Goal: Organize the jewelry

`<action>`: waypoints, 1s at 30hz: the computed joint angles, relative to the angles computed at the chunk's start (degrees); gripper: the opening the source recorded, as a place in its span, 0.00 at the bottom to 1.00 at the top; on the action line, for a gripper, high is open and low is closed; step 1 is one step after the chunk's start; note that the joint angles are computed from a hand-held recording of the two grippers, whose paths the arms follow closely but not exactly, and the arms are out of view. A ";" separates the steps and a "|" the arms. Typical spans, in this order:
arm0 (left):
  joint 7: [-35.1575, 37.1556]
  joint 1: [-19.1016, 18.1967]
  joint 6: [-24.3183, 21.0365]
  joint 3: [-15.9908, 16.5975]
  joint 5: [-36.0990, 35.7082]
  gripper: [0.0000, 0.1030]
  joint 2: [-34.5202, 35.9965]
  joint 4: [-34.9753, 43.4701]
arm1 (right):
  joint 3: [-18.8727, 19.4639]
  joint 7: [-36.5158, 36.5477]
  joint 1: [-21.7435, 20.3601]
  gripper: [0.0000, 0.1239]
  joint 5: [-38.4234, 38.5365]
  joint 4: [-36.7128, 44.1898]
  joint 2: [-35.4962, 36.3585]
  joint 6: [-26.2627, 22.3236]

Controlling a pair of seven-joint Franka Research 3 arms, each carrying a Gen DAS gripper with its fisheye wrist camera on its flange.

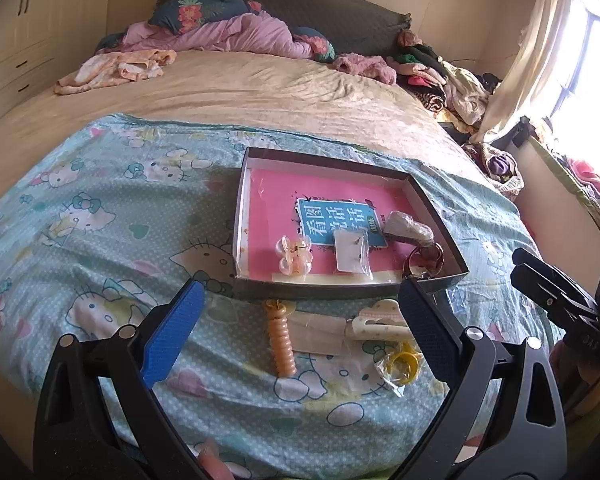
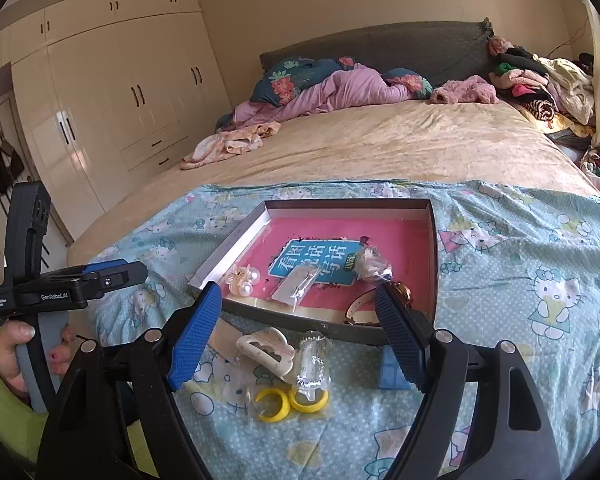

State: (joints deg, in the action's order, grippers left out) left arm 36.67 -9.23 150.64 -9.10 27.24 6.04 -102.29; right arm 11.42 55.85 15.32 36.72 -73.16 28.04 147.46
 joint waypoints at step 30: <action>-2.00 -0.82 -1.90 -1.13 0.45 0.88 -2.50 -6.34 | -1.21 -2.63 0.47 0.63 0.16 -10.00 -5.04 -0.08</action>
